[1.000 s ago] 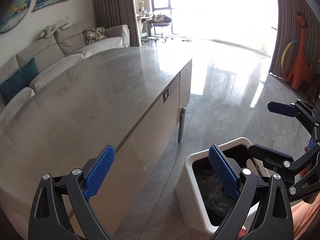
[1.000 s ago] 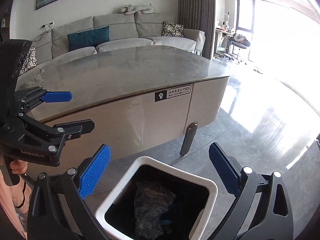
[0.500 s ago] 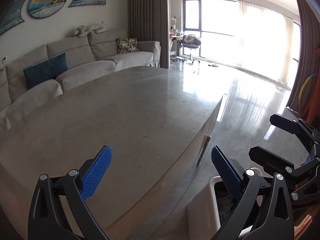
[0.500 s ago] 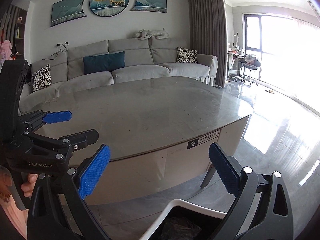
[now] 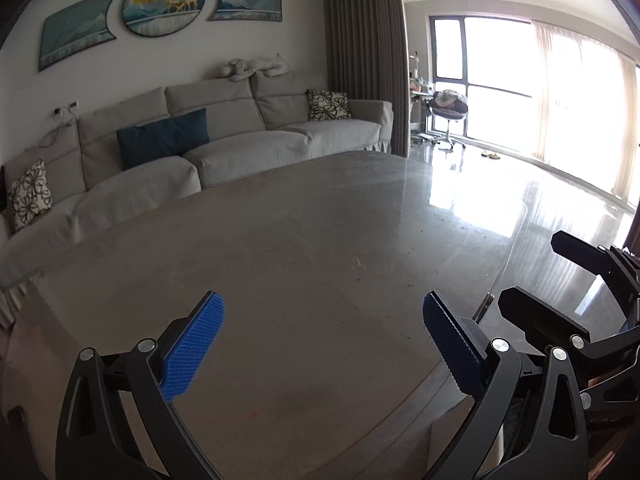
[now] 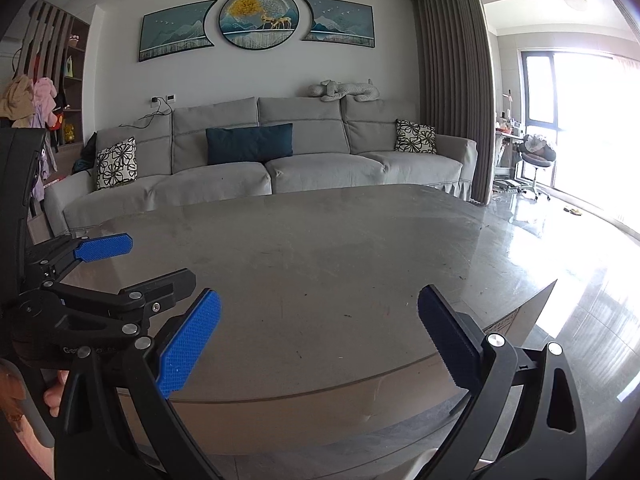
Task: Collect trash
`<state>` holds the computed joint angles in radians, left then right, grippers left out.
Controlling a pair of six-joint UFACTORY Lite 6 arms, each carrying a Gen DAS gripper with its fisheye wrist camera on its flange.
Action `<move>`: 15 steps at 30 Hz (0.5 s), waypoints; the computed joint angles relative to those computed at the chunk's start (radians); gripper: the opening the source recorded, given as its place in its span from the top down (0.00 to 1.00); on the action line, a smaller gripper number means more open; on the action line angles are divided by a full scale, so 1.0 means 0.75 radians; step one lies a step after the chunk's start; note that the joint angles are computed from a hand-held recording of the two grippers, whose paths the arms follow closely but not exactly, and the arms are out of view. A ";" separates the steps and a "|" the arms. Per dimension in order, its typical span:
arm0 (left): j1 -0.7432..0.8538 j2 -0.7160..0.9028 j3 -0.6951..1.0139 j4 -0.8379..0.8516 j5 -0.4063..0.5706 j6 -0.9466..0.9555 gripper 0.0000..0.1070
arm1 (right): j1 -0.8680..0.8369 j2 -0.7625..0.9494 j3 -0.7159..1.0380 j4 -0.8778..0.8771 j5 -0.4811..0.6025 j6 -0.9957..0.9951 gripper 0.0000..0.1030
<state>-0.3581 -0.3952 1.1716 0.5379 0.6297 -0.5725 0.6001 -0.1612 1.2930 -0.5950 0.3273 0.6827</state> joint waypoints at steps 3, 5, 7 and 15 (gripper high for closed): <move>0.131 -0.012 0.002 -0.169 -0.019 0.178 0.07 | 0.036 0.075 0.071 -0.046 0.002 0.054 0.05; 0.187 -0.023 -0.007 -0.212 -0.026 0.243 0.07 | 0.054 0.116 0.114 -0.048 0.005 0.061 0.05; 0.245 -0.041 -0.019 -0.255 -0.034 0.311 0.07 | 0.080 0.168 0.166 -0.112 0.018 0.128 0.05; 0.461 -0.092 -0.064 -0.482 -0.056 0.598 0.07 | 0.113 0.306 0.293 -0.068 0.019 0.110 0.05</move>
